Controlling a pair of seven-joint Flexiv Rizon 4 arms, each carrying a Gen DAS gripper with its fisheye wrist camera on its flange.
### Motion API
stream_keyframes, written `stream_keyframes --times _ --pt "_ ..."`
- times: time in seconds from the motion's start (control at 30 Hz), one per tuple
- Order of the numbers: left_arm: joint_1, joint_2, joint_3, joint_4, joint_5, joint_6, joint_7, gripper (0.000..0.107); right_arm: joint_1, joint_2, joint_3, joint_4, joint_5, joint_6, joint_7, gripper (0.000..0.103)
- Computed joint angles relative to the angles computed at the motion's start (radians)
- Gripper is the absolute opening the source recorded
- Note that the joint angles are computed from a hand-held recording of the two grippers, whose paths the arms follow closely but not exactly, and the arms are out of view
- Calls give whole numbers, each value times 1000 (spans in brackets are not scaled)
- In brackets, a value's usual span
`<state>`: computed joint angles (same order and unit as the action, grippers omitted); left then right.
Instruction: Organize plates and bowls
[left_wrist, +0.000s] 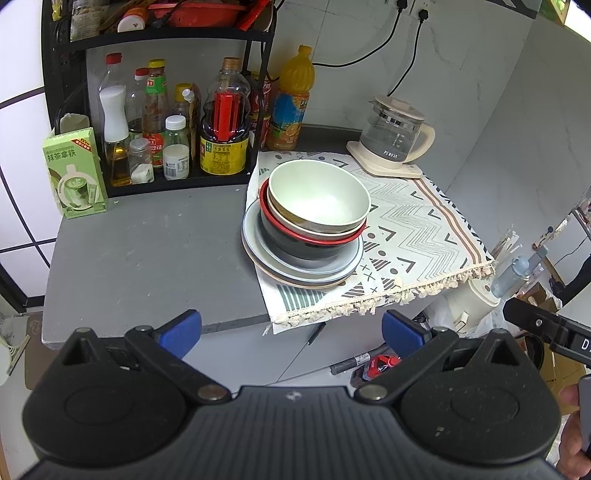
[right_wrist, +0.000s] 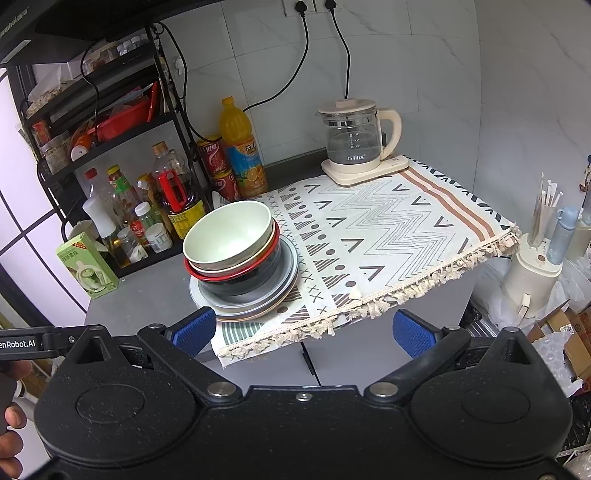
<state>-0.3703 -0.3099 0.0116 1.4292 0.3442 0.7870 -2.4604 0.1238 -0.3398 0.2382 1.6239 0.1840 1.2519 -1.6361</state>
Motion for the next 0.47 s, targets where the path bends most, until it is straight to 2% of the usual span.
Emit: stream_keyframes --times 0.47 --pt "-8 -38 0 -53 2 -15 35 103 4 -5 -15 2 -23 12 15 103"
